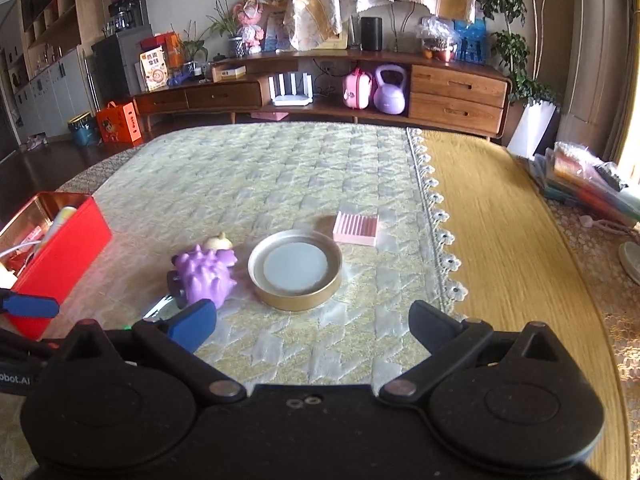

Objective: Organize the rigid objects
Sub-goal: 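Grasp the green game piece with the left gripper while the right gripper grasps the round tin lid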

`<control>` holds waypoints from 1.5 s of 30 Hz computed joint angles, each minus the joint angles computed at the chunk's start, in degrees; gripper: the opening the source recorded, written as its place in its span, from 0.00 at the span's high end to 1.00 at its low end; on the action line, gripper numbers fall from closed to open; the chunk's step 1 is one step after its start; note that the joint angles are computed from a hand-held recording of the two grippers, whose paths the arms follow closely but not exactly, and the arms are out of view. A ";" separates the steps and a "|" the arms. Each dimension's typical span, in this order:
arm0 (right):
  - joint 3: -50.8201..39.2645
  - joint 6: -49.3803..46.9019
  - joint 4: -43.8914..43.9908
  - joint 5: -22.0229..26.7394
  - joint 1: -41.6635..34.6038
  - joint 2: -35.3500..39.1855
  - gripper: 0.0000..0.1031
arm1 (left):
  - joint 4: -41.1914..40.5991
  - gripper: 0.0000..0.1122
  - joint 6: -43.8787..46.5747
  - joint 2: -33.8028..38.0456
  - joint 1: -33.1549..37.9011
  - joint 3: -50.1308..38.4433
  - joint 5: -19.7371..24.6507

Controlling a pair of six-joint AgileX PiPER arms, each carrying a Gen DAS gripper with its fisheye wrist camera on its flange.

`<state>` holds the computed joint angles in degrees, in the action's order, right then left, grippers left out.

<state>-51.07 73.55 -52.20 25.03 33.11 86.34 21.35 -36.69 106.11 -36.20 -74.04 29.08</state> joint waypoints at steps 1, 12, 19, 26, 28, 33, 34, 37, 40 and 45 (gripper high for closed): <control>-0.25 0.10 -0.19 -0.57 -0.41 0.80 0.00 | 0.43 0.25 -0.92 0.46 -0.03 -0.25 0.15; -5.26 -4.17 0.68 -4.39 -3.31 8.79 0.04 | 3.11 0.25 -5.02 4.72 -0.63 -3.19 0.50; -7.76 -2.54 -1.45 -5.66 -4.01 11.75 0.09 | 5.22 0.39 -5.87 4.94 -1.33 -2.62 -0.36; -9.97 -0.76 -3.30 -5.13 -3.85 13.42 0.15 | 4.92 0.67 -5.48 3.78 -1.76 -1.49 -1.11; -10.42 -1.78 -2.09 -5.00 -3.96 13.81 0.20 | 4.38 0.71 -4.98 3.66 -1.63 -1.40 -1.18; -10.69 0.16 -3.06 -3.81 -3.25 14.18 0.26 | 1.98 0.80 -2.17 3.54 -0.70 -1.24 -2.12; -10.64 0.94 -3.72 -3.34 -2.97 14.18 0.26 | 1.77 0.84 -1.85 3.67 -0.54 -1.39 -2.19; -9.48 4.23 -6.44 -2.05 -2.14 13.21 0.26 | 0.77 0.88 -0.77 3.61 -0.04 -1.25 -2.65; -6.79 8.50 -8.78 -1.56 -1.66 10.76 0.26 | -0.90 0.90 0.97 3.36 0.49 -1.01 -3.06; -1.66 10.91 -9.40 -0.22 0.01 5.48 0.26 | -3.99 0.95 4.22 2.35 1.36 0.41 -4.70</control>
<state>-52.73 84.46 -61.61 24.81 33.12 91.83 17.36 -32.47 108.46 -34.84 -73.63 24.38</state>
